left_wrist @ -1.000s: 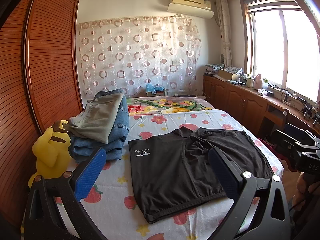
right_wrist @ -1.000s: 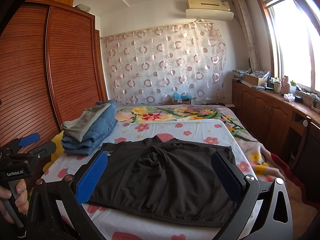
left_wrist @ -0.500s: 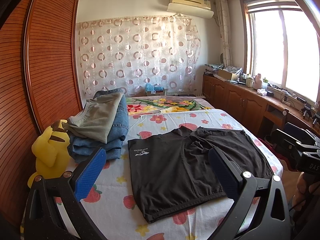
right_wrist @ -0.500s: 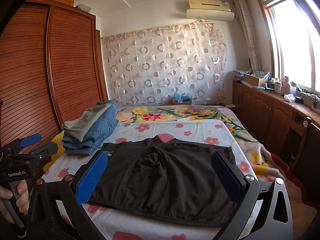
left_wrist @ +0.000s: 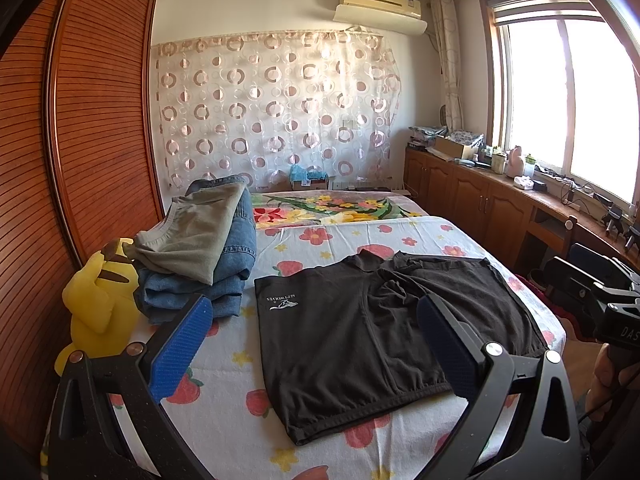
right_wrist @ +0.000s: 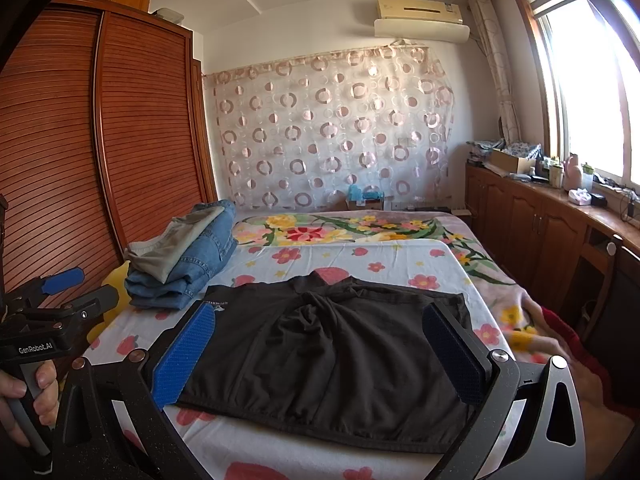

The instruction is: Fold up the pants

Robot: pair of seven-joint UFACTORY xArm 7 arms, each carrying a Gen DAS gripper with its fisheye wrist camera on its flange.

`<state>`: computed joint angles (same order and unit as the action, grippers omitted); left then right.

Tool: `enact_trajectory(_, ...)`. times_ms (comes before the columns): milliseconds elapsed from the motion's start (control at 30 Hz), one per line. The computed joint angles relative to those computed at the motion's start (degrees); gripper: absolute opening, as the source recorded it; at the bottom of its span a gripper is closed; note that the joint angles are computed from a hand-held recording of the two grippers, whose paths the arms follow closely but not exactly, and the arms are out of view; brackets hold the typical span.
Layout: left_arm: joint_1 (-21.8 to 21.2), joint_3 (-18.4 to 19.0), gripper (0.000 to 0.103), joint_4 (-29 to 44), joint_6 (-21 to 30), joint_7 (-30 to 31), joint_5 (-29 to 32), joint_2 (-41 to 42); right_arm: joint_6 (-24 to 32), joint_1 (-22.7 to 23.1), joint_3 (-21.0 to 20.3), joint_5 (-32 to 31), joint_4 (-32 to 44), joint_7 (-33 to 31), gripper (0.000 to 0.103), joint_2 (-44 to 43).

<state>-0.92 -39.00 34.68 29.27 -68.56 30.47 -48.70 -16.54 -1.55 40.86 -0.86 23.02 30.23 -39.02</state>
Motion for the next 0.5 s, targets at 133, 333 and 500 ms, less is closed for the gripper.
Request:
enact_trajectory(133,-0.2,0.14,0.102,0.01,0.16,0.04,-0.02,0.09,0.02,-0.06,0.03,-0.09,0.03,0.07,0.103,0.04)
enact_trajectory(333,-1.02,0.31,0.102,0.8,1.06,0.48,-0.55,1.92,0.0,0.55,-0.86,-0.58,0.05,-0.51,0.103,1.07)
enact_trajectory(500,-1.89,1.79,0.102,-0.69,-0.18,0.38,-0.59,4.37,0.17,3.07,-4.37,-1.45,-0.12,-2.4,0.103,3.65)
